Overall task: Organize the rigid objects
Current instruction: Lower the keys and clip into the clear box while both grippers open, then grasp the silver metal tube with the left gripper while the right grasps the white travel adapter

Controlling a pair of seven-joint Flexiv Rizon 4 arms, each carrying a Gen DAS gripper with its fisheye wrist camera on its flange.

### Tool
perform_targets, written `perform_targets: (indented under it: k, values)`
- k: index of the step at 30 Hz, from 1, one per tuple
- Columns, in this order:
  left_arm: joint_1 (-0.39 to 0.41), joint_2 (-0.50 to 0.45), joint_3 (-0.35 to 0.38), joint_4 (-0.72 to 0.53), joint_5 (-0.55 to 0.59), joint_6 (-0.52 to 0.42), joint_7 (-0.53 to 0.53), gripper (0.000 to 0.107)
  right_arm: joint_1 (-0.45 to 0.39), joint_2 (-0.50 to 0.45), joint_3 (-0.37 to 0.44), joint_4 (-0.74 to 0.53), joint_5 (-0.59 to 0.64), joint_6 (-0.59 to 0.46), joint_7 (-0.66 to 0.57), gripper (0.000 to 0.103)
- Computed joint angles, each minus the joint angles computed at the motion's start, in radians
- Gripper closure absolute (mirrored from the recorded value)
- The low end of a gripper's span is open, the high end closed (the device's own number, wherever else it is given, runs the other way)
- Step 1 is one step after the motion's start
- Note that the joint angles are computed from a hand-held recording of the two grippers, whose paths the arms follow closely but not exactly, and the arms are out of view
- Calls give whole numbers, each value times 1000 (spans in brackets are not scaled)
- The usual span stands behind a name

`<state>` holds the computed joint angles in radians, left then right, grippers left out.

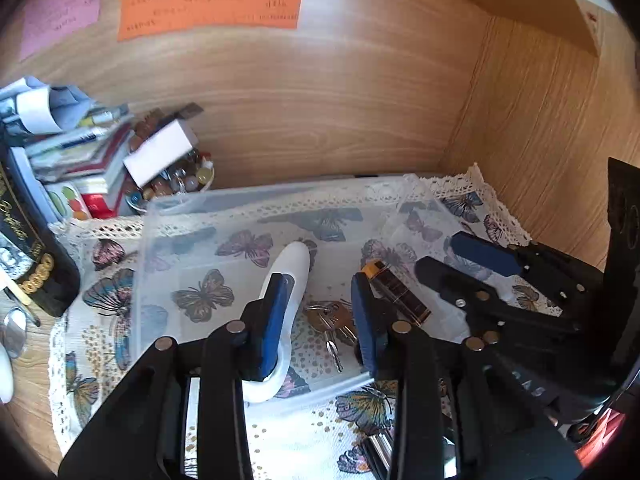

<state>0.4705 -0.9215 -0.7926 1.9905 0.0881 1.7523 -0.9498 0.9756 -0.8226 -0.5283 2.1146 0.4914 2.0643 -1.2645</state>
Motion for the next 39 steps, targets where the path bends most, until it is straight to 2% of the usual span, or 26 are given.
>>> perform_targets:
  k: [6,8,10,14,19,22,27,30,33,37,39]
  values:
    - [76,16,-47,76,89,101,-18,52,83,20,-47,52,77,57,-29,60]
    - [95,25,-50,99,124,131,-33,42,122,21,-68,69,119,70,-50,58]
    - [110,34,-49,120,154,154,-53,38,158,24,-83,87,156,82,-69,57]
    - [148,51,-54,156,201,155,-78,35,184,37,-65,112,211,110,-96,56]
    - [169,60,-32,193,227,160,-88,35,184,50,0,126,267,131,-121,55]
    - [178,60,-19,214,233,150,-88,35,165,51,54,124,280,143,-137,52]
    - [166,69,34,248,237,175,-85,35,104,51,167,120,288,174,-138,51]
    - [164,69,60,262,242,176,-89,35,91,42,204,110,310,173,-144,51]
    - [174,61,65,272,237,155,-90,35,14,45,302,117,266,202,-118,51]
    - [183,47,68,284,226,154,-89,35,-23,31,356,111,249,202,-100,51]
    - [183,44,71,289,225,157,-90,35,-66,23,403,114,215,236,-73,51]
